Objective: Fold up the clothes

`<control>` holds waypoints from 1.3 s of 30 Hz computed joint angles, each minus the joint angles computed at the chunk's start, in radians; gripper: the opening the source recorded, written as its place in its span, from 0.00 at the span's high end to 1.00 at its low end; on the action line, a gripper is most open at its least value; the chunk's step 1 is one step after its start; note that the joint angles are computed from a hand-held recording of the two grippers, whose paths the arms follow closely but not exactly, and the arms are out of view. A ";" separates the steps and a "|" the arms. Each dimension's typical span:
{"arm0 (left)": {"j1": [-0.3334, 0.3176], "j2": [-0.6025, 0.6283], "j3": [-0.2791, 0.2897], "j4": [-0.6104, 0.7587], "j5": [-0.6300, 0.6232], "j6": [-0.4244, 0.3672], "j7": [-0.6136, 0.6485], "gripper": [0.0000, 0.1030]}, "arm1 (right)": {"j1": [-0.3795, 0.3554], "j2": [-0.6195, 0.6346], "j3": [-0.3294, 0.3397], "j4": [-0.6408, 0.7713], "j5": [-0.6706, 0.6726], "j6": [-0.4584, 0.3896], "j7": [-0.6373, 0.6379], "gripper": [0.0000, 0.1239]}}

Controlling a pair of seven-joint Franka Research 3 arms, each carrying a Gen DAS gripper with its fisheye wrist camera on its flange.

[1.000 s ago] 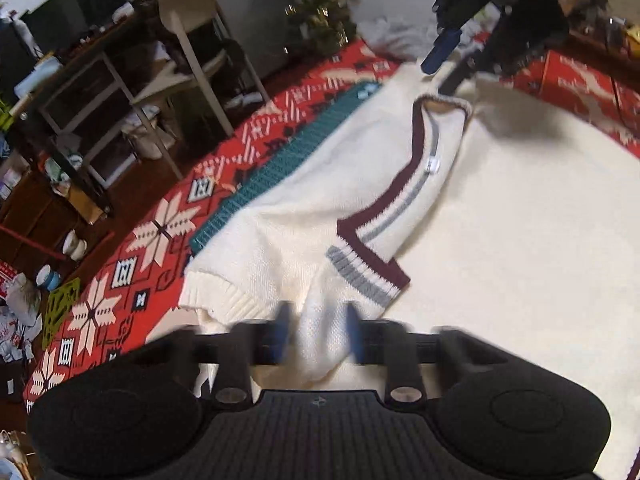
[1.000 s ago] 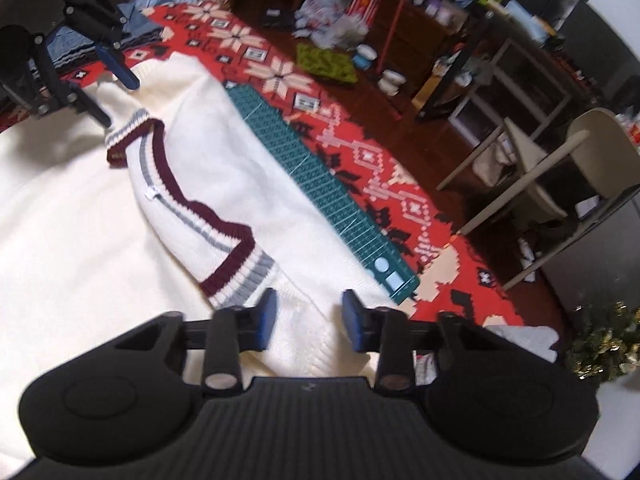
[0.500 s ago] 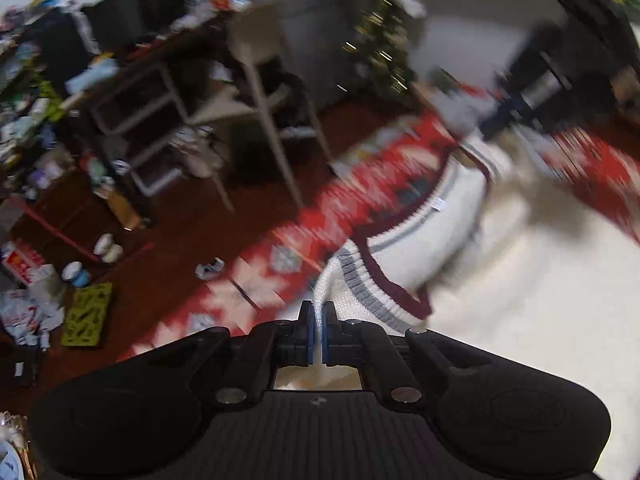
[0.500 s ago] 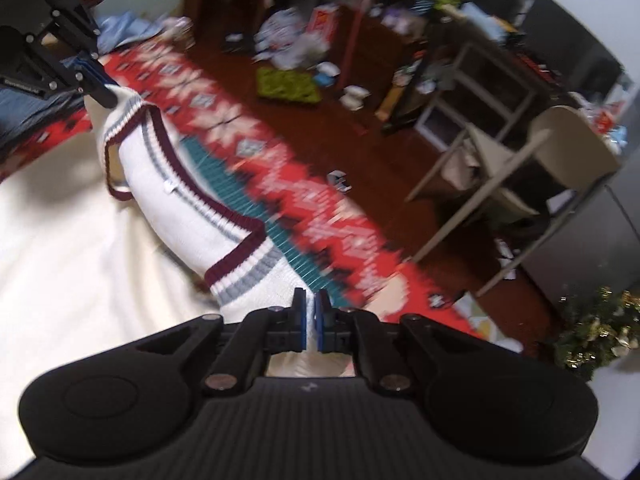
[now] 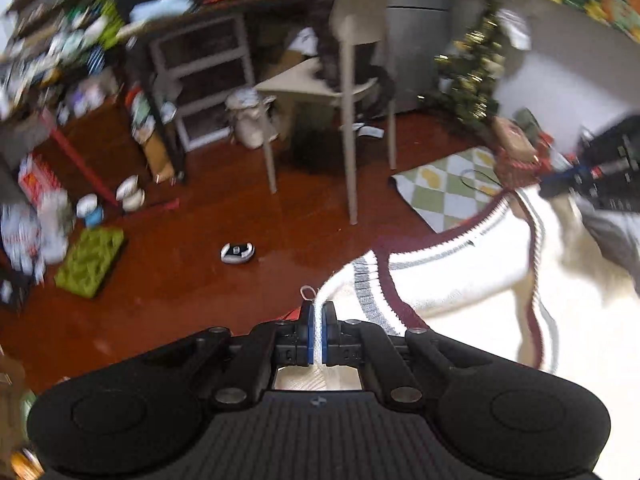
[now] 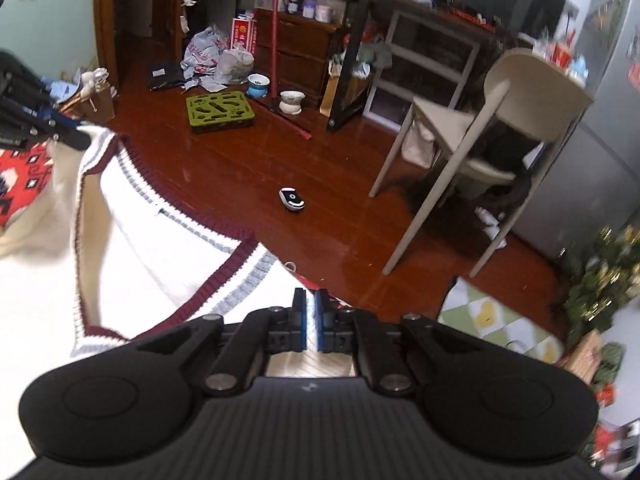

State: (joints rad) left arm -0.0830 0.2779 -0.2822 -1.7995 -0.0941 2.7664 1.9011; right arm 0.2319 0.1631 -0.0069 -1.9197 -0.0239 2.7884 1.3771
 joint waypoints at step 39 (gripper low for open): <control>0.064 0.147 -0.044 0.114 -0.082 -0.067 0.012 0.93 | -0.041 0.187 0.022 0.054 0.298 0.148 -0.221 0.96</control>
